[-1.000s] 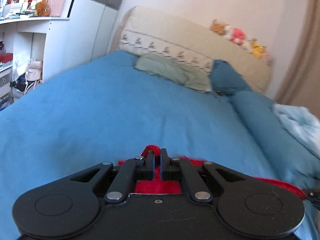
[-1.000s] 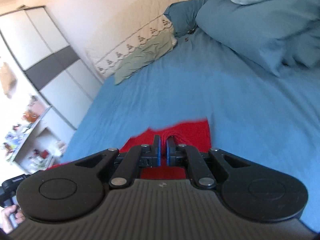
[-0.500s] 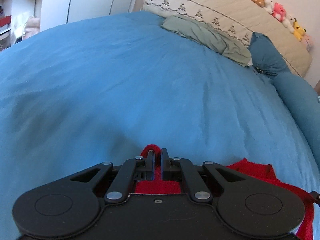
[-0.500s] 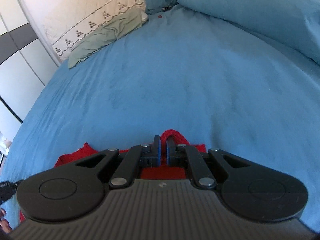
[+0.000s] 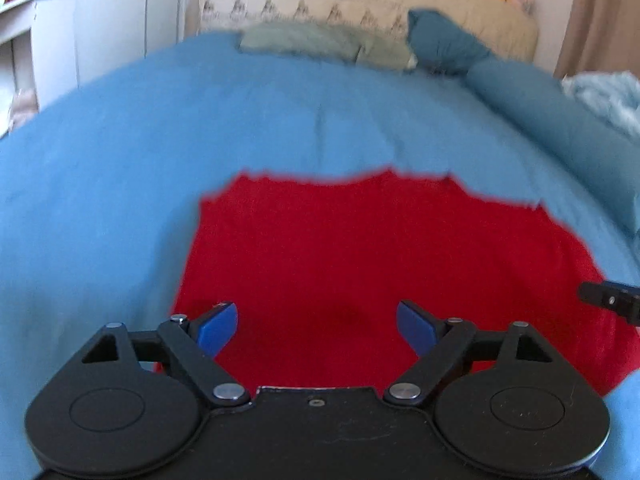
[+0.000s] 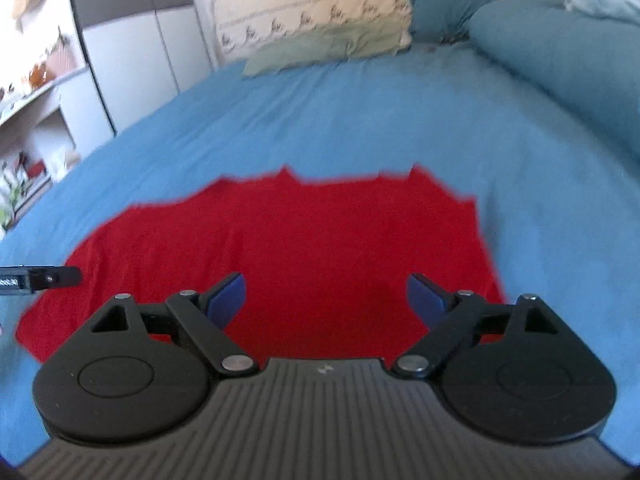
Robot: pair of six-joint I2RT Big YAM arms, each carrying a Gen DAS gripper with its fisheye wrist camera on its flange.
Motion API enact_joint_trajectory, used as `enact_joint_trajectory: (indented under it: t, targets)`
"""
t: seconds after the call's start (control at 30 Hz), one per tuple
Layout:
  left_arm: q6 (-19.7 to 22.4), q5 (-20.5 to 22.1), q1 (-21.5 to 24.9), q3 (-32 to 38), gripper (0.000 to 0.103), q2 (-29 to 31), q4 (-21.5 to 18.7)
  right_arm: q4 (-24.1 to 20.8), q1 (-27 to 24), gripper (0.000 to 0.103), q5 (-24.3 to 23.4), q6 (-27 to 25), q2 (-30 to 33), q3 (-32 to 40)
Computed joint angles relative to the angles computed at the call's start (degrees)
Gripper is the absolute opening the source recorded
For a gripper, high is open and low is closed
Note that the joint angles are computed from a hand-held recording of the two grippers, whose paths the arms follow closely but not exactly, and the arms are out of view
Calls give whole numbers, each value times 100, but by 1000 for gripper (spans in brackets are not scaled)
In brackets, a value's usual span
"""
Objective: Fold small clothes
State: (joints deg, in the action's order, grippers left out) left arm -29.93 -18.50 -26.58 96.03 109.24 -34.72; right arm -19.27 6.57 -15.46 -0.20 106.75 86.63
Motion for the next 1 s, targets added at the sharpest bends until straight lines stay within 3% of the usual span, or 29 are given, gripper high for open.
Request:
enact_joint_trajectory:
  t: [0.13, 0.37, 0.47, 0.53, 0.63, 0.77, 0.87, 1.0]
  targets:
    - [67, 65, 34, -204, 88, -36, -82, -419, -34, 103, 622, -230, 122, 75]
    - [-101, -136, -45, -79, 86, -127, -421, -341, -389, 101, 566, -224, -224, -181]
    - [-94, -222, -162, -311, 95, -409, 48, -230, -636, 101, 334, -383, -520, -405]
    - [59, -321, -281, -359, 103, -491, 297, -436, -751, 101, 127, -519, -514, -345]
    - [199, -339, -397, 13, 103, -278, 74, -767, -845, 101, -29, -525, -404, -204]
    - [253, -304, -538, 337, 103, -49, -74, -565, -889, 100, -242, -161, -423, -435]
    - [253, -82, -550, 598, 103, 184, -154, -484, -876, 91, -350, -41, -316, -441]
    - [13, 67, -528, 1261, 102, 648, -728, -234, -796, 89, -206, 41, -218, -477]
